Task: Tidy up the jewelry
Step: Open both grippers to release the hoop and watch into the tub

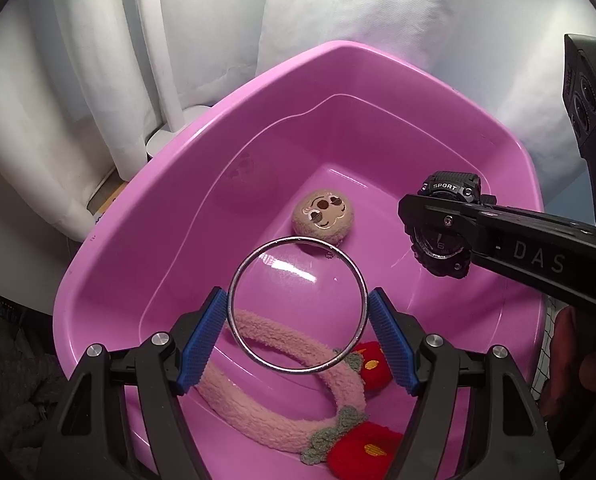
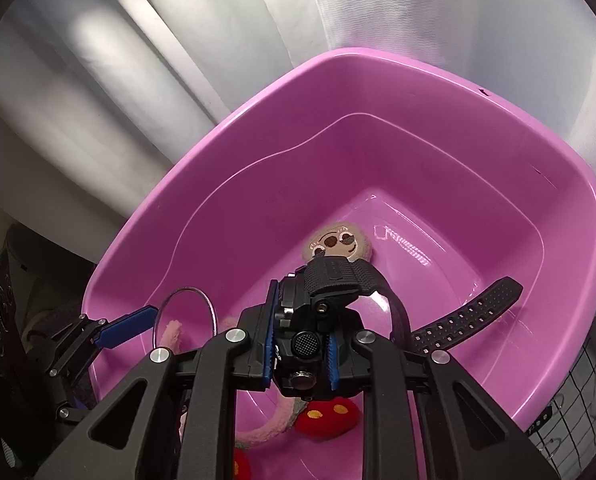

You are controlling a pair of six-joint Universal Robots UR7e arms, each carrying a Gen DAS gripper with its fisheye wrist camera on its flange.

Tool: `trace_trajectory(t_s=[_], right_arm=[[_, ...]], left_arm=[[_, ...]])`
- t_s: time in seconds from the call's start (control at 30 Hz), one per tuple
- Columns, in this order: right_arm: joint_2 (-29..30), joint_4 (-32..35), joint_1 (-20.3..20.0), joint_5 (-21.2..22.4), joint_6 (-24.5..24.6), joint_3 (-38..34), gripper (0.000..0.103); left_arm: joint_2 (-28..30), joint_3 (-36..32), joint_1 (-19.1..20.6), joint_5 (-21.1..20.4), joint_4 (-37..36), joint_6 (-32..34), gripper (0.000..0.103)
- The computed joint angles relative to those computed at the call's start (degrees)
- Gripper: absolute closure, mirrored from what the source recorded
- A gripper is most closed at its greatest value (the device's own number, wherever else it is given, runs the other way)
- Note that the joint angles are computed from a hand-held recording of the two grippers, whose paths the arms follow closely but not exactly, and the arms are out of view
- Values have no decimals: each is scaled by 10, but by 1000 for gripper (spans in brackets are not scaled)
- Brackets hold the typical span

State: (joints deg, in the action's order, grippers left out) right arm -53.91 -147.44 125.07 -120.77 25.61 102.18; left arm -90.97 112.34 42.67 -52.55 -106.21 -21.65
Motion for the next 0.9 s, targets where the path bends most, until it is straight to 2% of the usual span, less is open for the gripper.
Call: trace_trajectory(t_s=[0.5, 0.67, 0.73, 0.9], right_arm=[[15, 62, -16, 3, 33, -22, 83], [20, 72, -14, -4, 36, -27, 74], [18, 57, -13, -6, 35, -21, 69], [13, 48, -11, -11, 37, -15, 69]], left_arm=[[18, -16, 6, 6, 48, -24, 31], [17, -11, -1, 21, 59, -29, 23], [14, -8, -4, 25, 58, -30, 16], [9, -4, -7, 25, 57, -32, 15]])
